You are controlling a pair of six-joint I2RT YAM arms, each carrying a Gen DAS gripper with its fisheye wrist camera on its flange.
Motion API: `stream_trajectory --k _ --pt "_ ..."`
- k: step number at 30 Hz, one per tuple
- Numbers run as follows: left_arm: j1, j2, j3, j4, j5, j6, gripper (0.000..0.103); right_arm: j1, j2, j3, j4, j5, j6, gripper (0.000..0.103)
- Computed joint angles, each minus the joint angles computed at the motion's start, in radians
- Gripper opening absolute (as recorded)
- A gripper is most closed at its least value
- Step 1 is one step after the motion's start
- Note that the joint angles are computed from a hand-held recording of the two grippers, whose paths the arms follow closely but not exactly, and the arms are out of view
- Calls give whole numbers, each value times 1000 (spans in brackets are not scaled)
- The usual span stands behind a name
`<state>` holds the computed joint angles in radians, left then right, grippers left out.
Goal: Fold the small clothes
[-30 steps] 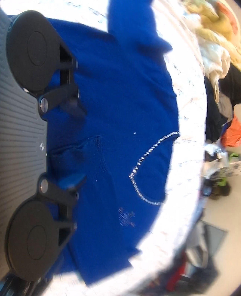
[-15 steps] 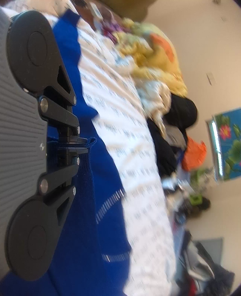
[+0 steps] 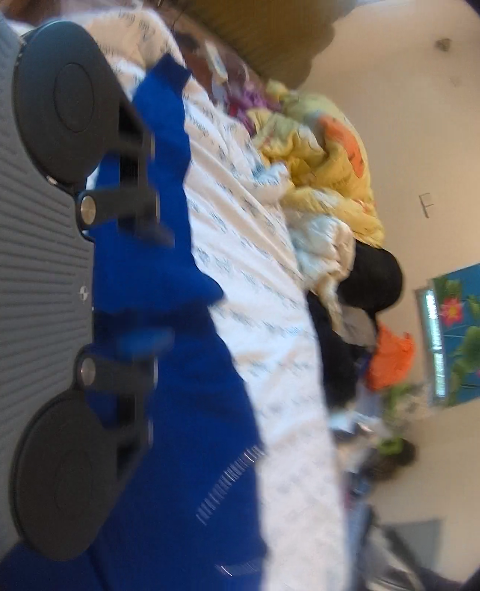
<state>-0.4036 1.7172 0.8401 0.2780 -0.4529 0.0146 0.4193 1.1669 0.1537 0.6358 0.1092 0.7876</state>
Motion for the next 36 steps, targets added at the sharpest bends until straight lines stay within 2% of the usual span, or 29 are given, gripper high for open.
stream_trajectory --k 1,2,3,4,5,7,9,12,14,17,19,20,21,23,24,25,27,28,31,33,35,36 --pt "-10 -21 -10 6 44 -5 101 -53 7 32 7 -23 -12 85" --pt "-25 -24 -10 6 80 -4 92 -92 45 80 -1 -37 -31 93" --pt "-40 -6 16 -29 112 -4 88 -126 117 148 -19 -51 -60 95" --pt "-52 28 50 -67 137 -13 79 -145 197 222 -52 -54 -90 95" --pt "-56 68 84 -100 162 -32 63 -150 273 292 -93 -44 -120 95" --pt "-44 158 174 -201 211 -87 49 -145 428 439 -206 -2 -193 94" --pt "-23 175 147 -133 240 -111 54 -131 547 542 -318 54 -250 94" --pt "32 164 97 -59 322 -105 60 -91 600 493 -221 175 -423 94" --pt "36 179 42 51 309 -62 67 -97 597 473 -193 163 -435 94" --pt "43 174 51 32 321 -67 66 -62 625 524 -251 236 -454 96" --pt "66 139 25 29 349 -69 63 -64 624 521 -246 231 -447 97" --pt "87 108 -12 61 360 -75 65 -70 618 514 -237 220 -446 97" --pt "123 59 -69 114 387 -82 69 -70 613 505 -229 217 -445 97" --pt "236 -32 -161 199 468 -90 99 -56 612 492 -213 232 -445 97" --pt "304 -62 -182 221 494 -102 102 -51 611 489 -211 239 -442 97" --pt "381 -81 -187 231 534 -118 101 -49 612 491 -212 243 -440 97" --pt "543 -55 -106 172 624 -167 101 -47 615 496 -215 248 -437 97" --pt "611 -22 -42 127 645 -205 96 -45 618 499 -217 251 -435 97" --pt "791 135 185 4 721 -369 95 -44 619 495 -209 253 -431 97" --pt "873 258 351 -89 772 -456 93 -41 621 496 -209 260 -429 97" --pt "915 352 486 -163 764 -504 80 -40 623 497 -209 263 -428 97" --pt "934 388 533 -178 775 -508 79 -39 623 498 -209 264 -427 97"
